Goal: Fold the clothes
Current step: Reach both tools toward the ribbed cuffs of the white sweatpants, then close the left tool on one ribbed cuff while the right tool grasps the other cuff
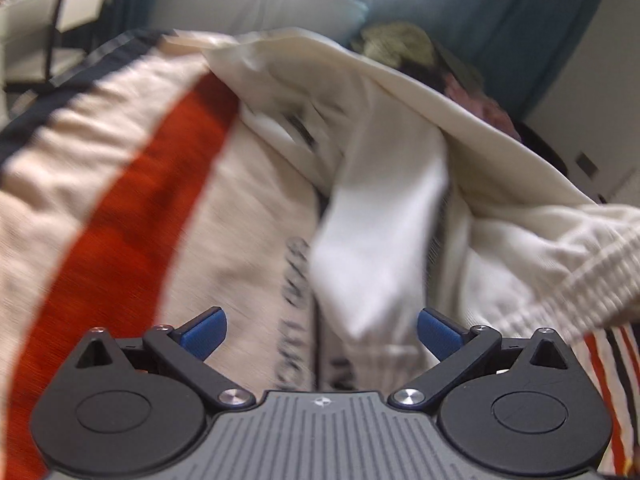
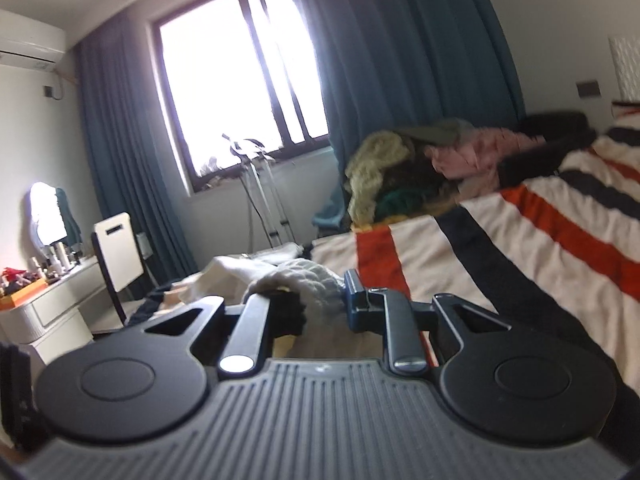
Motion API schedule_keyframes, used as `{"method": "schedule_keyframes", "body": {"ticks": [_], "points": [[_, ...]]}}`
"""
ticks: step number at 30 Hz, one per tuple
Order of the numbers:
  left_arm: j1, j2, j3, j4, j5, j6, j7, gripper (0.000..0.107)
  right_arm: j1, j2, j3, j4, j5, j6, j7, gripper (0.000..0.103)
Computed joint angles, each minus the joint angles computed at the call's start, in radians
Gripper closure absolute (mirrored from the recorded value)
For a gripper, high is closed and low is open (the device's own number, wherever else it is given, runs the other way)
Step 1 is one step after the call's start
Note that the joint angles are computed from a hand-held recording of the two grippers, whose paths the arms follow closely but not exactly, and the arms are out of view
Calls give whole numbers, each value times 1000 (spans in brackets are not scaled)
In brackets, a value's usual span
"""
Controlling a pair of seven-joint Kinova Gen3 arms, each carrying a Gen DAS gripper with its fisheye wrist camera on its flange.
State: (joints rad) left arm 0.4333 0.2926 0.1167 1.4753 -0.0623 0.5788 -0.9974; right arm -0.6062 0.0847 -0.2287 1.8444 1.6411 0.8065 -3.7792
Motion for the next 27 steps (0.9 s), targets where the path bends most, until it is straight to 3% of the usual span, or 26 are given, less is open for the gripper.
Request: {"method": "schedule_keyframes", "body": {"ticks": [3, 4, 6, 10, 13, 15, 17, 19, 21, 23, 27], "points": [[-68, 37, 67, -9, 121, 0, -93, 9, 62, 5, -50, 20, 16, -6, -36, 81], [-76, 45, 72, -11, 147, -2, -107, 11, 108, 9, -93, 24, 24, -12, -46, 81], [-93, 61, 82, -14, 196, -4, -134, 26, 201, 16, -180, 19, 8, -23, -36, 81], [-102, 86, 85, -25, 251, -4, -169, 30, 347, 30, -314, 3, -41, -33, 4, 80], [-88, 96, 82, -24, 255, -16, -189, 43, 319, 36, -279, -13, -78, -36, 52, 80], [-74, 97, 77, -24, 247, -24, -196, 65, 250, 35, -201, -30, -130, -48, 112, 80], [-16, 83, 28, -14, 184, -47, -152, 78, 172, 32, -108, -46, -189, -69, 193, 80], [34, 56, -22, 12, 113, -91, -88, 82, 109, 30, -32, -61, -245, -90, 274, 80], [58, 19, -52, 54, 57, -154, -12, 84, 98, 31, -22, -81, -297, -99, 355, 80], [50, -18, -74, 89, 19, -223, 65, 85, 152, 33, -85, -95, -329, -107, 437, 80], [137, -108, -233, 173, -51, -334, 228, 85, 313, 86, -270, -116, -385, -194, 599, 76]]}}
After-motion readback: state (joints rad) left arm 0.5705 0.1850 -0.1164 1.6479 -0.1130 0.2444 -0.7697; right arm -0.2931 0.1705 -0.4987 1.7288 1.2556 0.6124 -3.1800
